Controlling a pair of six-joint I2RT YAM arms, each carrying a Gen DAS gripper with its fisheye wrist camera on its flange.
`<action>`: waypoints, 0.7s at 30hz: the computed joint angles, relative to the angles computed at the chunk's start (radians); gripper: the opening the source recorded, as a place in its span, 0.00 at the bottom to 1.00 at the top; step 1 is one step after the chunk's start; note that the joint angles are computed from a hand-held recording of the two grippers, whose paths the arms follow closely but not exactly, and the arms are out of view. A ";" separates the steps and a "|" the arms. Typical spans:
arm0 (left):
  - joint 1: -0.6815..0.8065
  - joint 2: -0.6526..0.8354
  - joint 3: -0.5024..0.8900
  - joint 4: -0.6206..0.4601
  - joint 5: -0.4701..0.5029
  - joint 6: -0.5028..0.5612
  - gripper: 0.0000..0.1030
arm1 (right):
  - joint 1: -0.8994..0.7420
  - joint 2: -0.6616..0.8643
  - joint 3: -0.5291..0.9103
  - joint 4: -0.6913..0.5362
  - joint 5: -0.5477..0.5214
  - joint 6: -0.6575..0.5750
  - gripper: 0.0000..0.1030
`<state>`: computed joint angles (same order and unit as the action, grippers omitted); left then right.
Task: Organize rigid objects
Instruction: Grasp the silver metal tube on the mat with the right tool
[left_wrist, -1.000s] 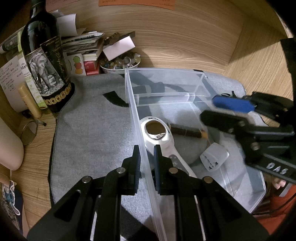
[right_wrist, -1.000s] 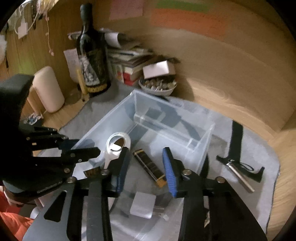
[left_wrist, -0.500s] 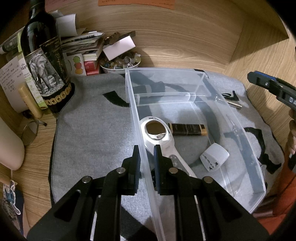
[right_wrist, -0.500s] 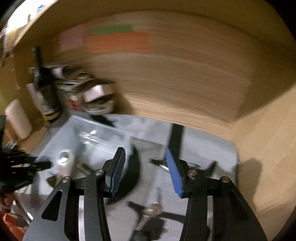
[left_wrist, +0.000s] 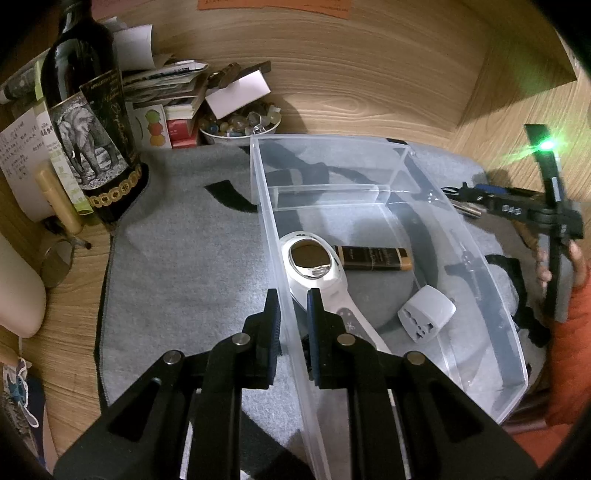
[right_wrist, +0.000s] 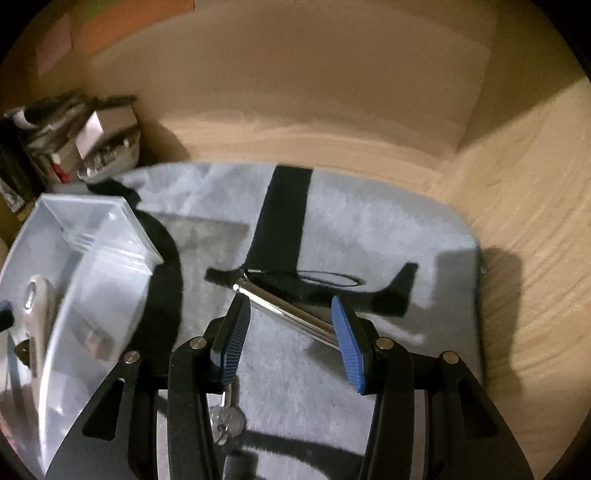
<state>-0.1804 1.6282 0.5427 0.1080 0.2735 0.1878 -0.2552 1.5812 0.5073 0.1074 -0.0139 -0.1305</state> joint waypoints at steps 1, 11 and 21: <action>0.001 0.002 0.002 -0.001 0.002 0.001 0.12 | 0.004 0.034 0.014 0.003 0.010 0.000 0.41; 0.003 0.003 0.003 0.000 0.005 0.002 0.12 | -0.005 0.104 0.015 0.026 -0.015 0.026 0.14; -0.001 0.002 0.005 -0.004 0.005 -0.008 0.12 | 0.030 -0.145 -0.128 0.016 -0.024 0.028 0.14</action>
<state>-0.1812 1.6298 0.5475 0.1042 0.2786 0.1798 -0.2251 1.4359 0.3791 0.1233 -0.0378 -0.1020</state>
